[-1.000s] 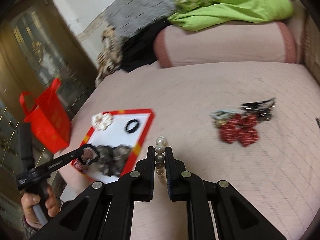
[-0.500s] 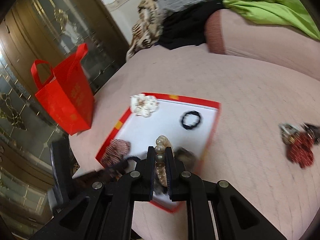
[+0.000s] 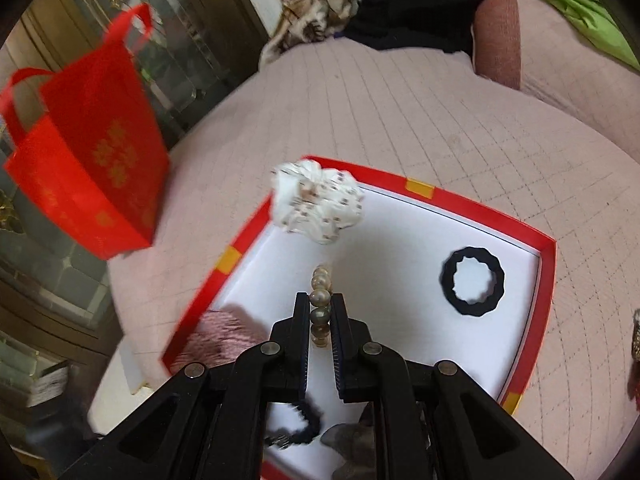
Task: Organize jewelry
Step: 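Carry the hair tie and pearl bracelet over the box, then open both grippers to place the hair tie and bracelet in the box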
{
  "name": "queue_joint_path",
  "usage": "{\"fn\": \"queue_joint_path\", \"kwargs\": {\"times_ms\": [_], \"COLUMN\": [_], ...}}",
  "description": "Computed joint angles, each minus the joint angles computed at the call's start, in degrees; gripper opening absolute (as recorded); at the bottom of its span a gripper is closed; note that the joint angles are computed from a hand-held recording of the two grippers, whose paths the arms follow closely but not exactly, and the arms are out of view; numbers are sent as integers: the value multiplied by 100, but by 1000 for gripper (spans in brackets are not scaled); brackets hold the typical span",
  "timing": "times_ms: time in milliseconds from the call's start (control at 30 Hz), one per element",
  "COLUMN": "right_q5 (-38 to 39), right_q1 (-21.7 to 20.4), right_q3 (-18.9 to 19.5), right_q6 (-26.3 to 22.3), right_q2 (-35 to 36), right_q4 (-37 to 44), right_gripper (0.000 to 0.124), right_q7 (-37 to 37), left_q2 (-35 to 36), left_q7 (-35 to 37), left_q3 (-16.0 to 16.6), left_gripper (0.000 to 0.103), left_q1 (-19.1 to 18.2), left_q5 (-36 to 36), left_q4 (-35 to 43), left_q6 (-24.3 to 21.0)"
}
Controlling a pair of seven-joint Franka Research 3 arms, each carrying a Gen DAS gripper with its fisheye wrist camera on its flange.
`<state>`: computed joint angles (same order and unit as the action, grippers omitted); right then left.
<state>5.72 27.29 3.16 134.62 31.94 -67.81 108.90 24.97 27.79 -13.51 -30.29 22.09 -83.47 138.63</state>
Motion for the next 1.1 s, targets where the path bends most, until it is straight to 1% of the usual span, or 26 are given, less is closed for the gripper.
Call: {"fn": "queue_joint_path", "kwargs": {"times_ms": [167,300,367,433,500,533,567,667,767,867,933,1100], "right_q5": [-59,-45,-23,-49,-93,-140,-189,-220,-289,-280,-269,-234], "right_q1": [-40,-87,-106,-100,-92,-66,-54,-81,-94,-161,-222,-429], "right_q3": [-83,-81,-67,-78,-88,-104,-122,-106,-115,-89,-65,21], "right_q6": [-164,-131,-103,-36,79,124,191,341,546,814,976,1414], "right_q2": [130,82,44,-36,-158,-180,-275,-518,-905,-1413,-1745,-2681], "right_q4": [96,-29,-96,-206,-367,-392,-507,-793,-1287,-1981,-2437,-3729], "right_gripper": [11,12,12,15,26,34,36,36,36,36,36,36], "right_q7": [101,121,122,129,121,152,165,153,221,335,434,663], "left_q2": [-78,-109,-86,-69,-93,-106,-131,-139,-158,-219,-204,-194], "left_q7": [-202,-264,-287,-336,-447,-490,-543,-591,-638,-711,-712,-651], "left_q3": [61,63,66,79,108,112,116,113,130,143,123,76], "left_gripper": [8,10,16,32,37,38,38,38,38,38,42,45], "left_q1": [-24,-49,-72,-87,-112,-112,-117,-148,-241,-351,-403,-590], "left_q5": [130,244,299,341,410,428,448,520,683,901,979,1210], "left_q4": [-125,-169,-135,-102,-123,-131,-150,-81,30,116,234,501], "left_q6": [127,125,136,158,201,221,238,143,-36,-223,-338,-617]}}
